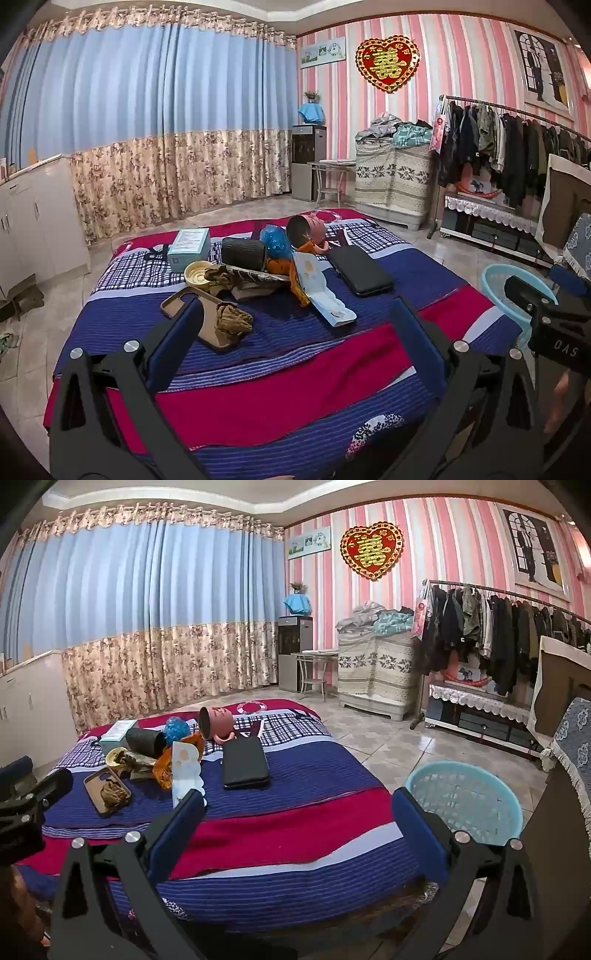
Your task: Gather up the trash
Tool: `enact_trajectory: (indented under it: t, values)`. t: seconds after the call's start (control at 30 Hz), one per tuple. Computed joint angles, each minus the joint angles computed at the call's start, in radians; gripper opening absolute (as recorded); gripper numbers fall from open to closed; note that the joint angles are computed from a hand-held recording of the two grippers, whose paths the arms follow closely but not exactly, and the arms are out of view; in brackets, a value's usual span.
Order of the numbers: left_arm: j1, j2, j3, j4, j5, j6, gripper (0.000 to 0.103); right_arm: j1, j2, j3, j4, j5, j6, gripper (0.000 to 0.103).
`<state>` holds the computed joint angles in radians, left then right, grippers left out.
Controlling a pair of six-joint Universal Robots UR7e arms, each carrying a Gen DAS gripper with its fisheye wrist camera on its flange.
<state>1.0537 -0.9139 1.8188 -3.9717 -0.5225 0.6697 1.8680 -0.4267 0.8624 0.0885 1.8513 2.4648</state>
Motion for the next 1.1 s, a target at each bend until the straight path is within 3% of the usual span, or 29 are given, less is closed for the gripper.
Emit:
enact_trajectory:
  t: [1.1]
  values:
    - [-0.009,-0.016,0.003,0.001,-0.006,0.002,0.098,0.002,-0.007,0.014,-0.02,0.02,-0.001,0.099]
